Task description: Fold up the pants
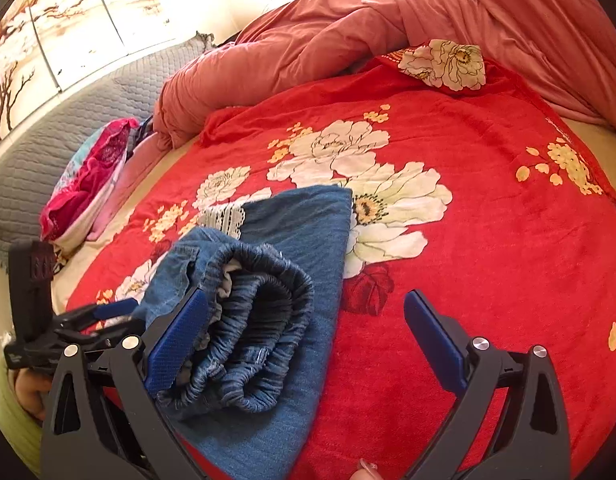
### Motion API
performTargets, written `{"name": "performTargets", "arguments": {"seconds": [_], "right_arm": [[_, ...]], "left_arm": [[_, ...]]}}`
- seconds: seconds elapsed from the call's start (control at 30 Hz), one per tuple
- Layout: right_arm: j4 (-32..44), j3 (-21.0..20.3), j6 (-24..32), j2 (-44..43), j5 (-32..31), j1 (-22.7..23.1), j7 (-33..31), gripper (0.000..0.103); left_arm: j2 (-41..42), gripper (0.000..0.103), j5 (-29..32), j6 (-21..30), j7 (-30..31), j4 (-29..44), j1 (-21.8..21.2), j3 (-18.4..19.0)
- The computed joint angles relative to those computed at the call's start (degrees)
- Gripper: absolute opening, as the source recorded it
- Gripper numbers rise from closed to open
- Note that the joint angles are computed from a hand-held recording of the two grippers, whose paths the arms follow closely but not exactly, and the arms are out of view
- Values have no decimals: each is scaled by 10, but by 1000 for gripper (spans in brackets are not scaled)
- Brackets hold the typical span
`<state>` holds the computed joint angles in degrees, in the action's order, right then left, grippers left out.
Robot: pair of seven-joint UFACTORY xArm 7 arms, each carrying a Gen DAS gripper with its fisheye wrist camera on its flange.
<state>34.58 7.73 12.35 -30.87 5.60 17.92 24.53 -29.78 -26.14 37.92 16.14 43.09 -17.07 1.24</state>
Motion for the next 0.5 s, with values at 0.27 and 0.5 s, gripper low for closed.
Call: {"name": "performTargets", "arguments": {"seconds": [0.27, 0.5], "right_arm": [[65, -71, 29, 61, 78, 78, -90, 98], [119, -86, 100, 122, 186, 86, -178, 98]], "left_arm": [[3, 93, -1, -2, 1, -1, -5, -3], [-2, 93, -54, 1, 50, -2, -37, 18]]}}
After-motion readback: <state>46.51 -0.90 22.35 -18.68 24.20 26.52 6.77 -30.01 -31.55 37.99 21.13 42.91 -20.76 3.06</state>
